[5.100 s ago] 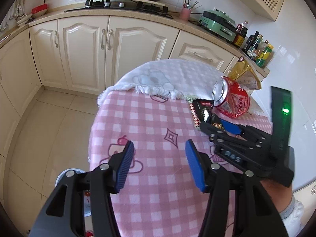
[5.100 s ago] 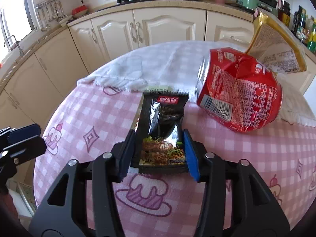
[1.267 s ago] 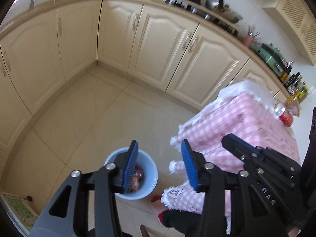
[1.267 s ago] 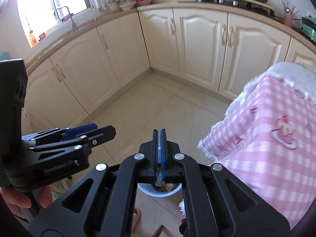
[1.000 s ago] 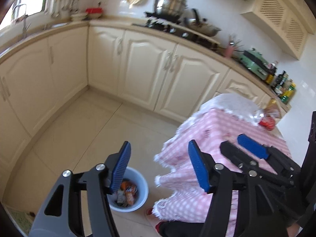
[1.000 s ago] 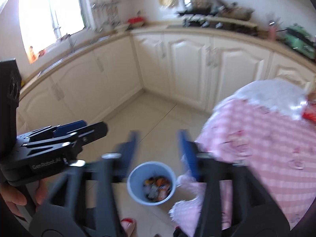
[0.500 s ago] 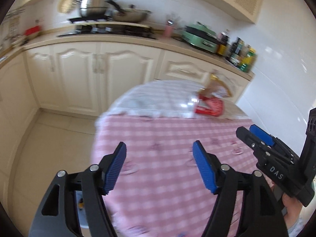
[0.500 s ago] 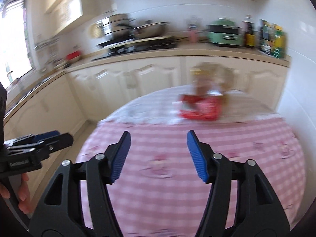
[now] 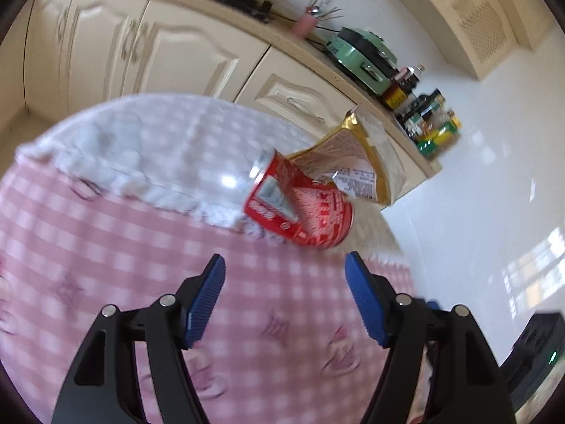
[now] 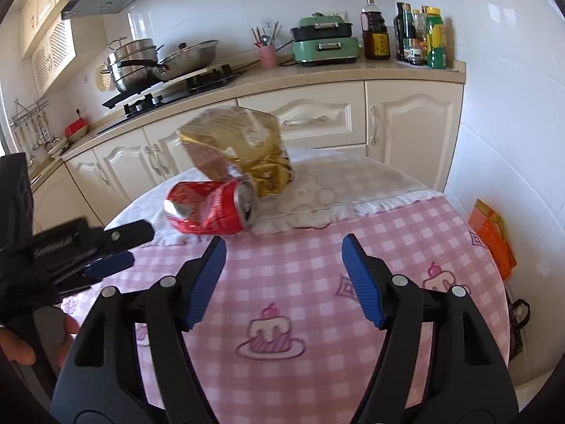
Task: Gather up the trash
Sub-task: 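Grasp the red Coca-Cola can with the left tool while the right tool grasps the gold bag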
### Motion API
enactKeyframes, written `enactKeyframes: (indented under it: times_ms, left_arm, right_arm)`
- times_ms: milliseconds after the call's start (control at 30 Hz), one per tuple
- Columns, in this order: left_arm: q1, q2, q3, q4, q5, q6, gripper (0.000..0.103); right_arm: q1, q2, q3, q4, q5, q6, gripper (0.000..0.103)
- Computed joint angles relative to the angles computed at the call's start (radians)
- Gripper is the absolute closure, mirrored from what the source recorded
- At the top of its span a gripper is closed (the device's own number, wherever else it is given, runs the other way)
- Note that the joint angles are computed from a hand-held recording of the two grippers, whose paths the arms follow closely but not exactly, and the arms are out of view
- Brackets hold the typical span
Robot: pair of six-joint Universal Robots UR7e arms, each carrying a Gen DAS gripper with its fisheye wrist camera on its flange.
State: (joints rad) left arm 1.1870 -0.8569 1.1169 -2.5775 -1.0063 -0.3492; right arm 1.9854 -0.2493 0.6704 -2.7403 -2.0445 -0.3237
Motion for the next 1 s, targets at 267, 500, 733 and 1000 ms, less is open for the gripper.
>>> enactKeyframes:
  times_ms: [267,500,733,1000]
  left_arm:
    - [0.025,0.102,-0.096,-0.051,-0.015,-0.078,0.034]
    - [0.032,0.152,-0.161,-0.085,-0.01,-0.065,0.034]
    - [0.055,0.183,-0.222,-0.061,-0.049,-0.108,0.034]
    - [0.059,0.201,-0.256,-0.039,-0.024,-0.101,0.055]
  right_arm:
    - [-0.017,0.076,-0.16,0.089,0.033,-0.022,0.032]
    - [-0.024,0.175,-0.364,0.188,0.053,-0.037,0.029]
    - [-0.027,0.236,-0.493,0.253,0.063,-0.03,0.028]
    - [-0.031,0.266,-0.556,0.29,0.067,-0.019,0.027]
